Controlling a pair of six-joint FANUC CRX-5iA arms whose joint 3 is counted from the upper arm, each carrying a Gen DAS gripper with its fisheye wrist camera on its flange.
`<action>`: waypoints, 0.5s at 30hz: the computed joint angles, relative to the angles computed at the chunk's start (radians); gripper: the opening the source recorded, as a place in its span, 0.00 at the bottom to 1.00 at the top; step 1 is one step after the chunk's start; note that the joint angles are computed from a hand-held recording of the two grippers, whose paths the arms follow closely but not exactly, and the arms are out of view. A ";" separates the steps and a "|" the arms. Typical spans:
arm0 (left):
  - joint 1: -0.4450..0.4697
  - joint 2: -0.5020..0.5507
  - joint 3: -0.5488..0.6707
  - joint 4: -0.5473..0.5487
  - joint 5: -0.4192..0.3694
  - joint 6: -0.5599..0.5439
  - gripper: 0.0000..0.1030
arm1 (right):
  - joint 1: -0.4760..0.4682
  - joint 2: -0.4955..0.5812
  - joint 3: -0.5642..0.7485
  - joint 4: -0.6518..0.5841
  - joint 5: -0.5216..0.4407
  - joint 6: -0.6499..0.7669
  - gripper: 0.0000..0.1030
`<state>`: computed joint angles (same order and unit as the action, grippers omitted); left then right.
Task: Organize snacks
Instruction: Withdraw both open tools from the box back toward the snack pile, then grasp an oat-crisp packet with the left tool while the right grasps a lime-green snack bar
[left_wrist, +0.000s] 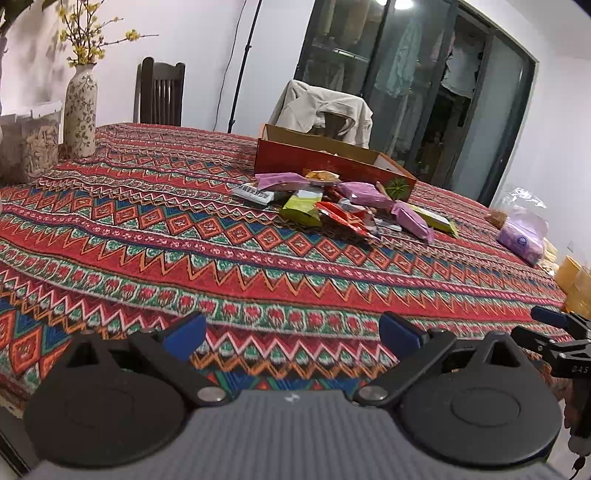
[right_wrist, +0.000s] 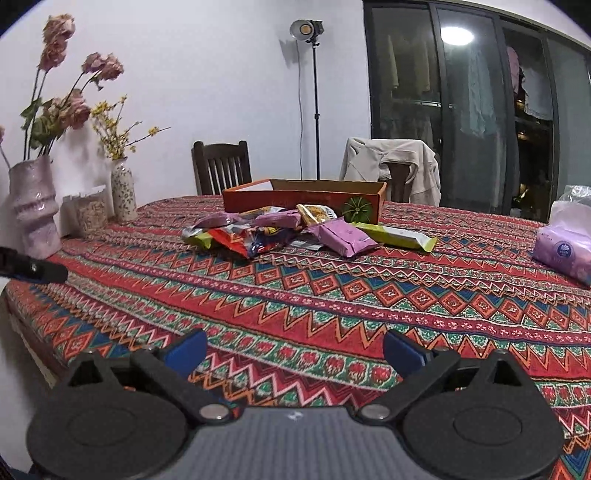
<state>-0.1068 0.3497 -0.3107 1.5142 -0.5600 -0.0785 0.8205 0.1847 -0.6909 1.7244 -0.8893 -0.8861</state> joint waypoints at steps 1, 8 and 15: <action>-0.007 0.011 0.016 0.003 0.009 0.006 0.99 | -0.012 0.000 0.003 0.003 0.009 0.004 0.99; -0.066 0.150 0.241 -0.042 0.007 0.046 0.88 | -0.145 -0.019 0.032 0.025 0.071 0.097 0.96; -0.107 0.380 0.636 -0.298 -0.053 0.292 0.72 | -0.351 -0.003 0.141 0.012 0.197 0.272 0.89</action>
<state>-0.2141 0.7298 0.3254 1.2164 -0.6133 0.2130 0.4697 0.1821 -0.5494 1.7360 -0.6923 -0.6139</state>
